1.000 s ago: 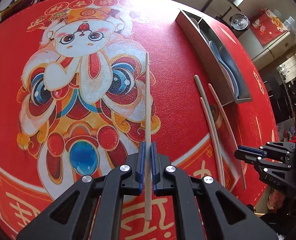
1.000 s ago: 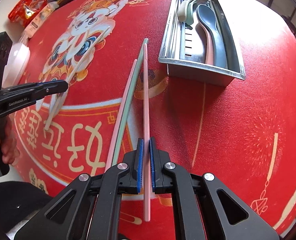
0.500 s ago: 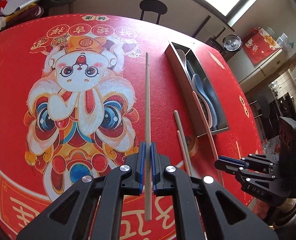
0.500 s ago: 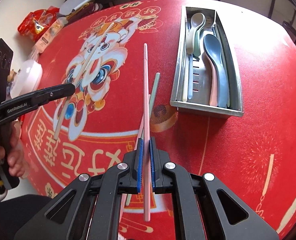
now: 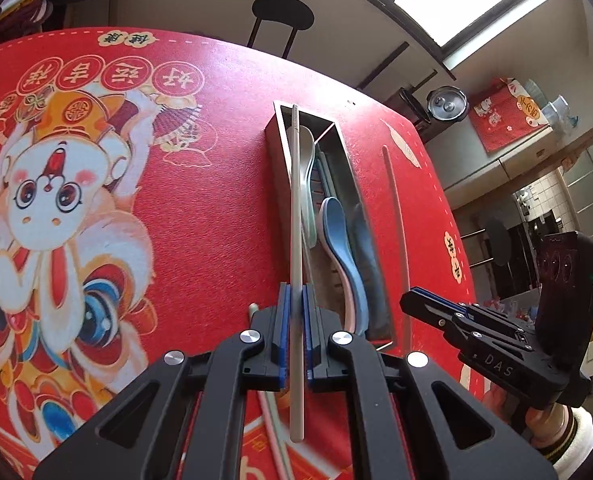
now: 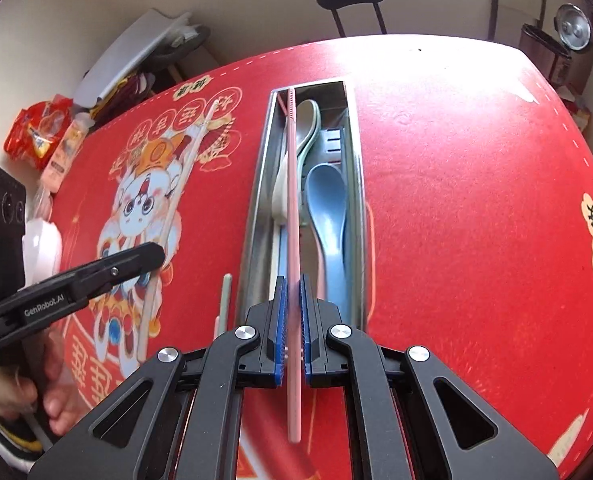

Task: Organize utensils
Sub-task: 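Lift both held chopsticks and carry them over the steel tray, then lower both chopsticks into the tray and open both tools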

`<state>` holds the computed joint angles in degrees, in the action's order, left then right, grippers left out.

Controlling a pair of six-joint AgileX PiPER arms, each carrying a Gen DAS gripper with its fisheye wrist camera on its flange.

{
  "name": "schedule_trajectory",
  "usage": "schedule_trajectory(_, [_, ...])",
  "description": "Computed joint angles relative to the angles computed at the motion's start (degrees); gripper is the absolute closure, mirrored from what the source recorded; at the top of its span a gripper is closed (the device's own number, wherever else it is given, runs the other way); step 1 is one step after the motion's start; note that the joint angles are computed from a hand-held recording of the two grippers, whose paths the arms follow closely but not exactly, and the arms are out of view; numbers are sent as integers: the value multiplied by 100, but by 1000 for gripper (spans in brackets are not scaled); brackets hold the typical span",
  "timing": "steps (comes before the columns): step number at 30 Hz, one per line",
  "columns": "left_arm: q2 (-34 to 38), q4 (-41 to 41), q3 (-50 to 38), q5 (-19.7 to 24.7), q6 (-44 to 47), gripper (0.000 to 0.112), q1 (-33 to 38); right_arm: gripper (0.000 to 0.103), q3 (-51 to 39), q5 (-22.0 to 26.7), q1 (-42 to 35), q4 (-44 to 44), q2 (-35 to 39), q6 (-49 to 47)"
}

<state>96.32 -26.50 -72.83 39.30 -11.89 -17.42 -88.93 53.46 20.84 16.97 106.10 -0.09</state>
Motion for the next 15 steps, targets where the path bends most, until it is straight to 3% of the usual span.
schedule_trajectory(7, [1035, -142, -1091, 281, -438, 106, -151, 97, -1114, 460, -259, 85, 859, -82])
schedule_trajectory(15, [1385, -110, -1352, 234, -894, 106, -255, 97, -1584, 741, -339, 185, 1322, -111])
